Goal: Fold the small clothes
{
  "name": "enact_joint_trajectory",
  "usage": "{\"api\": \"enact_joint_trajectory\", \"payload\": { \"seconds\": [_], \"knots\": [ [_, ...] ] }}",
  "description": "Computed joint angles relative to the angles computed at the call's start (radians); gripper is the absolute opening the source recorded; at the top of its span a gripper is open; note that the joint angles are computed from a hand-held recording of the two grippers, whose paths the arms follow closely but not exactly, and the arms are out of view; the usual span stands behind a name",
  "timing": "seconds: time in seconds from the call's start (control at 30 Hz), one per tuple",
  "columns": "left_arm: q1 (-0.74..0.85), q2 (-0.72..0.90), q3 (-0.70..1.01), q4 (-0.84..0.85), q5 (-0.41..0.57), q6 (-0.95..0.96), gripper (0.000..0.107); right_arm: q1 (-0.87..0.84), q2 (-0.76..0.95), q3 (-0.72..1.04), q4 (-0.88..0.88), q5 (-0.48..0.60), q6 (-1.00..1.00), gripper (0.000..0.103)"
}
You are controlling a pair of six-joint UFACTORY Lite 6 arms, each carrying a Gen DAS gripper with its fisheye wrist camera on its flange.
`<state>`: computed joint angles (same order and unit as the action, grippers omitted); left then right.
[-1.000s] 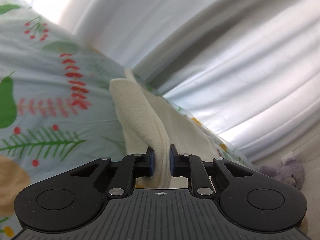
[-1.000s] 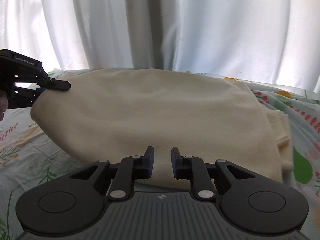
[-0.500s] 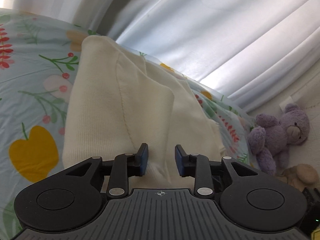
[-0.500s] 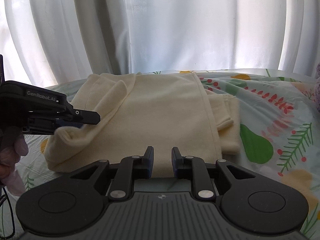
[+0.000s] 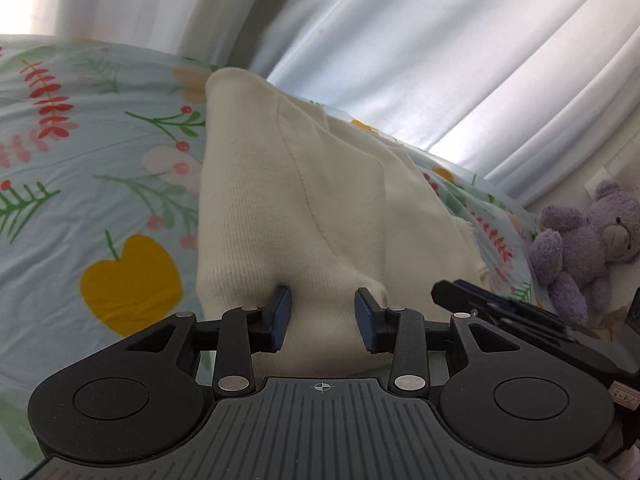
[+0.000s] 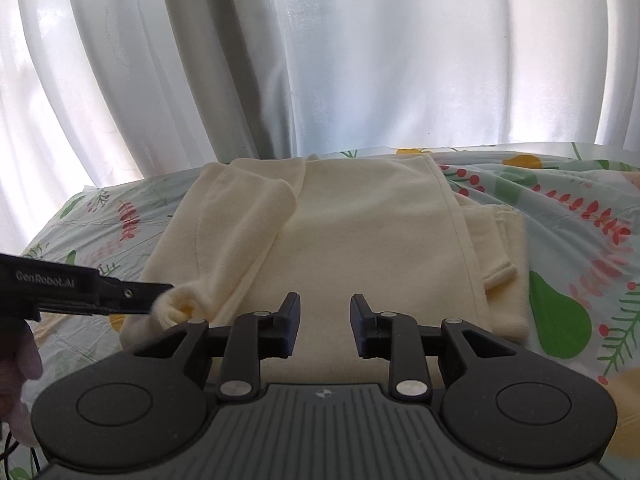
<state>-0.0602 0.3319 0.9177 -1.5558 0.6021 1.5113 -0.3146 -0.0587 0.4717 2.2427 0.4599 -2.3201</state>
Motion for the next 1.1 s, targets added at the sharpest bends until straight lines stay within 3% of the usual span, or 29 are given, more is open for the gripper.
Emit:
{"api": "enact_joint_trajectory", "payload": {
  "seconds": [0.23,0.3,0.43,0.63,0.9,1.1],
  "knots": [
    [0.066,-0.032,-0.029,0.143,0.064,-0.137,0.042,-0.022,0.153,0.195,-0.330,0.049,0.386,0.040],
    [0.084,-0.072,-0.054,0.173,0.073,-0.119,0.049,-0.020,0.194,0.241,-0.390,0.062,0.457,0.044],
    [0.112,-0.102,-0.070,0.239,0.105,-0.149,0.054,-0.024,0.256,0.306,-0.493,0.102,0.576,0.051],
    [0.094,-0.093,-0.075,0.296,0.052,-0.191,0.057,-0.024,0.320,0.376,-0.546,0.130,0.657,0.055],
    [0.184,-0.161,-0.088,0.271,0.100,-0.170,0.059,-0.035,0.380,0.445,-0.620,0.168,0.745,0.058],
    [0.206,-0.065,0.006,0.237,0.066,-0.229,0.062,-0.067,0.469,0.526,-0.679,0.240,0.856,0.059]
  ]
}}
